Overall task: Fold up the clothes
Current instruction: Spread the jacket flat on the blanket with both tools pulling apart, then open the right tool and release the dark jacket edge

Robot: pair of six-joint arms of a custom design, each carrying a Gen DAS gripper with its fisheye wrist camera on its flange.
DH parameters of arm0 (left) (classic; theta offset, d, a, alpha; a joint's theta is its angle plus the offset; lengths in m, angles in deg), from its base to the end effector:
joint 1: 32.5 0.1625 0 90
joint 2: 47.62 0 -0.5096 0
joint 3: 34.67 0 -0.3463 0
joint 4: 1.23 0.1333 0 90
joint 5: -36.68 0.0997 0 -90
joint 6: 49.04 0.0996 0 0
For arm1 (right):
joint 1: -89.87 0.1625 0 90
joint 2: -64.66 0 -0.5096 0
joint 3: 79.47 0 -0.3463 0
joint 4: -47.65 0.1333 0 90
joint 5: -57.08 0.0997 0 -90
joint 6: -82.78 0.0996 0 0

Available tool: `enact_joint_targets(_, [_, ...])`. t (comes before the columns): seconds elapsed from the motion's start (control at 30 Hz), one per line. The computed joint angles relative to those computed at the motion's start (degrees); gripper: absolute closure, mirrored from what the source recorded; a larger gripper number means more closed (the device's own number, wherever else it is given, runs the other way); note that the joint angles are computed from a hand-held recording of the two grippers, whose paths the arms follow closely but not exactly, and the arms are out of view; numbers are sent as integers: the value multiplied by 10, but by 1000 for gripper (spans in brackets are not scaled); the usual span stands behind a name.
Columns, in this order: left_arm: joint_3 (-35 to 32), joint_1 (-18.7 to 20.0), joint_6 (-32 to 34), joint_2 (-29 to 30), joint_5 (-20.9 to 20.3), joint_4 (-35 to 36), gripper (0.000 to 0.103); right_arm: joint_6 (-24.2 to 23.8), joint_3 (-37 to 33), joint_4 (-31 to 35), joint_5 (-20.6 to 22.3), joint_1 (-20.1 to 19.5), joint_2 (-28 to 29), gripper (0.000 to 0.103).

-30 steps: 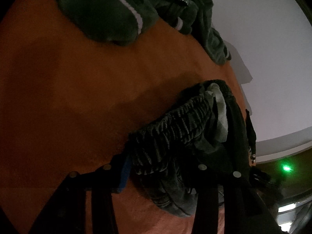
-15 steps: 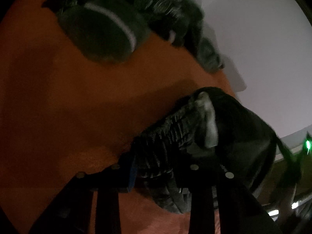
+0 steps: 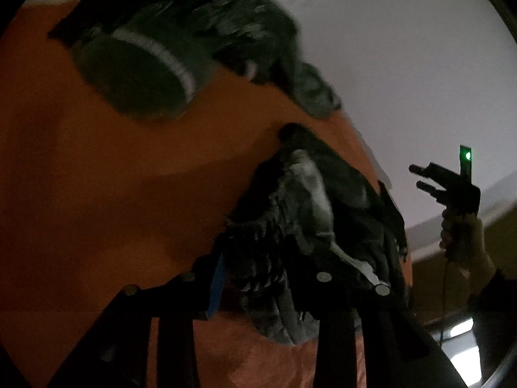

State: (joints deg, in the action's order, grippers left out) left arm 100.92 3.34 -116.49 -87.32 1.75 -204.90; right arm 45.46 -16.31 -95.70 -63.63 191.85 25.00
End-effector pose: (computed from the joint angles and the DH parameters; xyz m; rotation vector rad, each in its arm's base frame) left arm -0.2543 -0.4488 0.1197 -0.5085 2.5432 -1.3737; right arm 0.2548 -0.8036 0.3250 0.8653 -2.3187 0.4932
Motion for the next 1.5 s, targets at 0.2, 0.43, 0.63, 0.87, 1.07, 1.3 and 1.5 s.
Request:
enact_joint_targets(0.2, [-4,-5,-24,-10,-10,46,52,19,167,-63,77,-25,-123,36])
enact_joint_targets(0.43, [-11,12,-28,-11,-34,54,41,29,365,-135,71,-113,-263,35])
enact_joint_targets(0.63, [-42,31,-63,-17,-44,141,37,26,397,-191,6,-195,-306,35])
enact_joint_targets(0.87, [-55,44,-92,-17,-47,176,37,42,390,-255,-17,-281,-326,35])
enact_joint_targets(1.07, [-61,53,-98,-16,-51,188,37,46,382,-238,-12,-329,-339,35])
enact_joint_targets(1.3, [-71,63,-104,-13,-50,191,37,16,397,-225,-9,-349,-348,35])
enact_joint_targets(1.5, [-73,65,-99,-7,-48,188,33,13,402,-237,-31,-337,-342,47])
